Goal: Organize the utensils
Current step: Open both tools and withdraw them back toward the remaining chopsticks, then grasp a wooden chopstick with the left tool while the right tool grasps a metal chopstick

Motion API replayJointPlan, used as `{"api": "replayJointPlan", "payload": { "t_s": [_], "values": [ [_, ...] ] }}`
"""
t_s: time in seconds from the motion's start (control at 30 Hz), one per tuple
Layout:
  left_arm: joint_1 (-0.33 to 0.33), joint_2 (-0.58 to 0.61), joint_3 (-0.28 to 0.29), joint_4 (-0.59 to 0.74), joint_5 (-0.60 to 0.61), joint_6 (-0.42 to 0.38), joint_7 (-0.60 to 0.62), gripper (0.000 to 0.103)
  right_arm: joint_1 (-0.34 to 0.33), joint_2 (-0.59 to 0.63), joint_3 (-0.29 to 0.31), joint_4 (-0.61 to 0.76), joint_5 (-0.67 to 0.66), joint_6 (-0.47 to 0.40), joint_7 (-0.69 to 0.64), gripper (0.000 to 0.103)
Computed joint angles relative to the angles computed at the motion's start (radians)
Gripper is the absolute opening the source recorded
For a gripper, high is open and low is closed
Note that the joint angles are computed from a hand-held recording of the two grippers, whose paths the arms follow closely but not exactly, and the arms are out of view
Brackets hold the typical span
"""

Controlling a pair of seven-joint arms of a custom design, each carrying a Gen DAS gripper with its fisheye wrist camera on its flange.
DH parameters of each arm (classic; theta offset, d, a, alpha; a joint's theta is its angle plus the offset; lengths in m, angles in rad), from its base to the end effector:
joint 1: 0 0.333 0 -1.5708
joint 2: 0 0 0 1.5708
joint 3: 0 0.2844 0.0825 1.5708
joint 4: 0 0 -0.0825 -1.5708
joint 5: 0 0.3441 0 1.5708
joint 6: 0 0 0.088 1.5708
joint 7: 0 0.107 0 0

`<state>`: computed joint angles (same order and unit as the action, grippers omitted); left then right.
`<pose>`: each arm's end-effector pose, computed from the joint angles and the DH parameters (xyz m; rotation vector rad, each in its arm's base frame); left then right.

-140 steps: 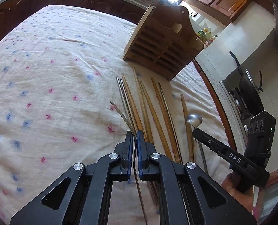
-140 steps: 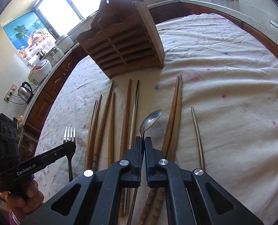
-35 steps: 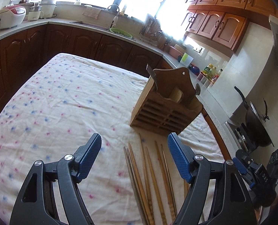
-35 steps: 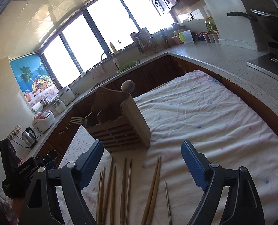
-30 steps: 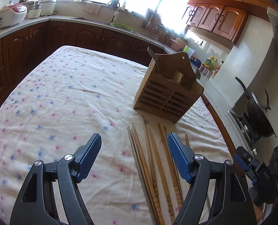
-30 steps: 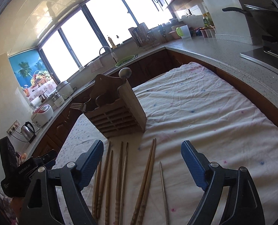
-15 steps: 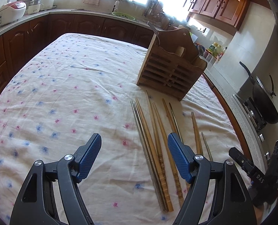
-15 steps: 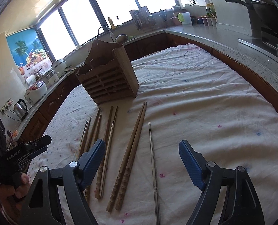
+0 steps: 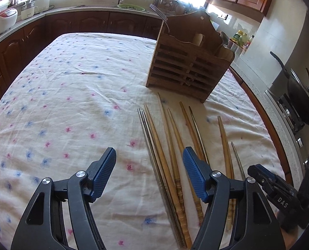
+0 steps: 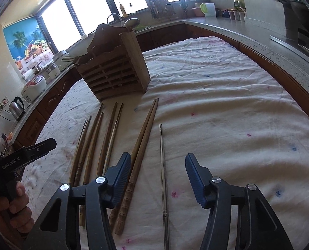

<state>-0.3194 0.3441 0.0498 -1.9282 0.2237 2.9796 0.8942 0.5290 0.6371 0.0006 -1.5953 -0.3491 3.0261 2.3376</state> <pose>0.5975 -0.1840 0.3883 -2.0587 1.7000 -0.8770 0.5850 0.3721 0.3504 -1.7500 1.5947 -0.3503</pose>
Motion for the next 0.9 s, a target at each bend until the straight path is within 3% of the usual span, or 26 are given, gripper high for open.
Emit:
{"api": "replayJointPlan", "payload": {
  "t_s": [0.1,0.2,0.43,0.57,0.63,0.73,0.83,0.9],
  "values": [
    [0.031,0.078,-0.036,0.132,-0.031,-0.095,0.066,0.052,-0.029,0.029,0.040,0.052,0.018,-0.059,-0.050,0.046],
    [0.068,0.163,-0.076,0.268,-0.084,-0.171,0.138,0.049,-0.038,0.062,0.056,0.112,0.035,-0.123,-0.093,0.041],
    [0.073,0.377,-0.087,0.632,-0.127,-0.367,0.234,0.043,-0.028,0.120,0.050,0.216,0.056,-0.209,-0.145,0.032],
    [0.073,0.488,-0.097,0.817,-0.139,-0.494,0.281,0.034,-0.027,0.145,0.049,0.265,0.067,-0.239,-0.168,0.028],
    [0.040,0.503,-0.059,0.842,-0.091,-0.508,0.264,0.034,-0.026,0.152,0.046,0.275,0.070,-0.242,-0.174,0.028],
    [0.033,0.500,-0.050,0.832,-0.067,-0.497,0.253,0.030,-0.016,0.170,0.035,0.305,0.067,-0.255,-0.179,0.028],
    [0.025,0.506,-0.048,0.837,-0.042,-0.499,0.261,0.007,-0.002,0.181,0.019,0.328,0.055,-0.272,-0.176,0.027],
    [0.028,0.507,-0.059,0.838,-0.048,-0.505,0.274,0.006,0.014,0.191,0.002,0.350,0.041,-0.292,-0.164,0.020]
  ]
}}
